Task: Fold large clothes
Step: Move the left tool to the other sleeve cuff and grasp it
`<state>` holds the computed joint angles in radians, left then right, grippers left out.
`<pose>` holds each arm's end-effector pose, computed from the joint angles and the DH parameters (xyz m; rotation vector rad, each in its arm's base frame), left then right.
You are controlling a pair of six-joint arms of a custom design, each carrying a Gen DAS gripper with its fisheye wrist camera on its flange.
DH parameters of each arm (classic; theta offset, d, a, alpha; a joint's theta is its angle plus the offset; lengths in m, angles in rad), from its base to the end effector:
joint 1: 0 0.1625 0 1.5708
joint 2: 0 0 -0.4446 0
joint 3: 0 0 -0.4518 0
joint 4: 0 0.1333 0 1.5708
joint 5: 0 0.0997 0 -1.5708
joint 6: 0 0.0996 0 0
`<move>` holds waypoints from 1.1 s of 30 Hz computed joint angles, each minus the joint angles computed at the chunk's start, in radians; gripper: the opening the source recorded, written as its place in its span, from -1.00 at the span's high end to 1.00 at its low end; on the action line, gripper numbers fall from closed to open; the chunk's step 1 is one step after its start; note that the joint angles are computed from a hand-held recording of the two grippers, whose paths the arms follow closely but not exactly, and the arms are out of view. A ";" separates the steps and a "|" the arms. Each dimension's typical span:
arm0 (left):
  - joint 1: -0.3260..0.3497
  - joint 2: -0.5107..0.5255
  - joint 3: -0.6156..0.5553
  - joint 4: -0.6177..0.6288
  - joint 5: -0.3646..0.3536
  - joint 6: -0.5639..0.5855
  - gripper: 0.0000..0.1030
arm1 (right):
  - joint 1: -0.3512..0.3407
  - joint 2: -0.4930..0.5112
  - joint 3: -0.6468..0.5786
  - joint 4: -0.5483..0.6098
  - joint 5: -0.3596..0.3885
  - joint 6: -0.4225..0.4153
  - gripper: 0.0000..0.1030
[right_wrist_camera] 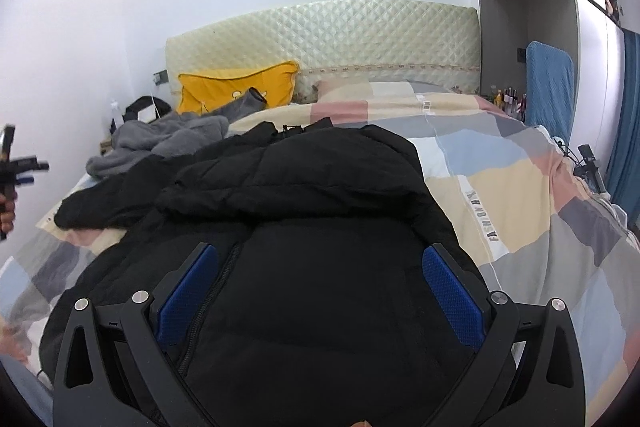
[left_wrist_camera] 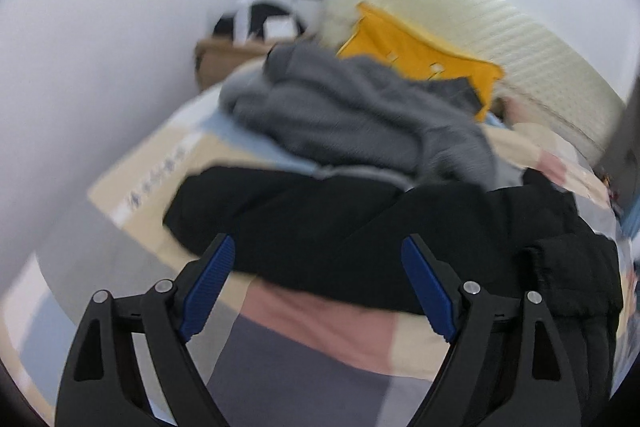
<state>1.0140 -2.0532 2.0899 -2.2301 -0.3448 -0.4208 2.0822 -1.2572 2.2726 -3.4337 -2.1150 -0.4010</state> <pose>0.0100 -0.4136 0.5706 -0.3160 2.0277 -1.2297 0.3185 -0.4006 0.2199 0.7942 -2.3113 1.1294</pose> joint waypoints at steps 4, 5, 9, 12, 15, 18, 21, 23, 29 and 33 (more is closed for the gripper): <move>0.193 0.031 -0.001 -0.246 -0.174 0.087 -0.66 | 0.018 0.060 -0.037 0.001 -0.071 0.028 -0.99; 0.242 0.043 -0.011 -0.281 -0.228 0.091 -0.65 | 0.019 0.070 -0.048 0.020 -0.080 0.053 -0.99; 0.439 0.097 -0.055 -0.394 -0.432 0.060 -0.65 | 0.033 0.116 -0.080 0.049 -0.129 0.090 -0.99; 0.546 0.124 -0.063 -0.467 -0.535 0.022 -0.65 | 0.036 0.129 -0.093 0.076 -0.145 0.112 -0.99; 0.625 0.154 -0.075 -0.503 -0.603 -0.020 -0.65 | 0.038 0.139 -0.104 0.088 -0.153 0.144 -0.99; 0.658 0.177 -0.079 -0.577 -0.655 -0.005 -0.65 | 0.052 0.173 -0.123 0.062 -0.204 0.108 -0.99; 0.635 0.214 -0.110 -0.589 -0.606 0.069 -0.61 | 0.052 0.181 -0.129 0.067 -0.199 0.108 -0.99; 0.626 0.248 -0.142 -0.574 -0.585 0.099 -0.57 | 0.051 0.182 -0.131 0.073 -0.195 0.109 -0.99; 0.631 0.282 -0.165 -0.559 -0.575 0.068 0.10 | 0.048 0.154 -0.127 0.107 -0.164 0.148 -0.99; 0.564 0.248 -0.153 -0.536 -0.462 0.045 0.75 | 0.047 0.135 -0.120 0.102 -0.153 0.141 -0.99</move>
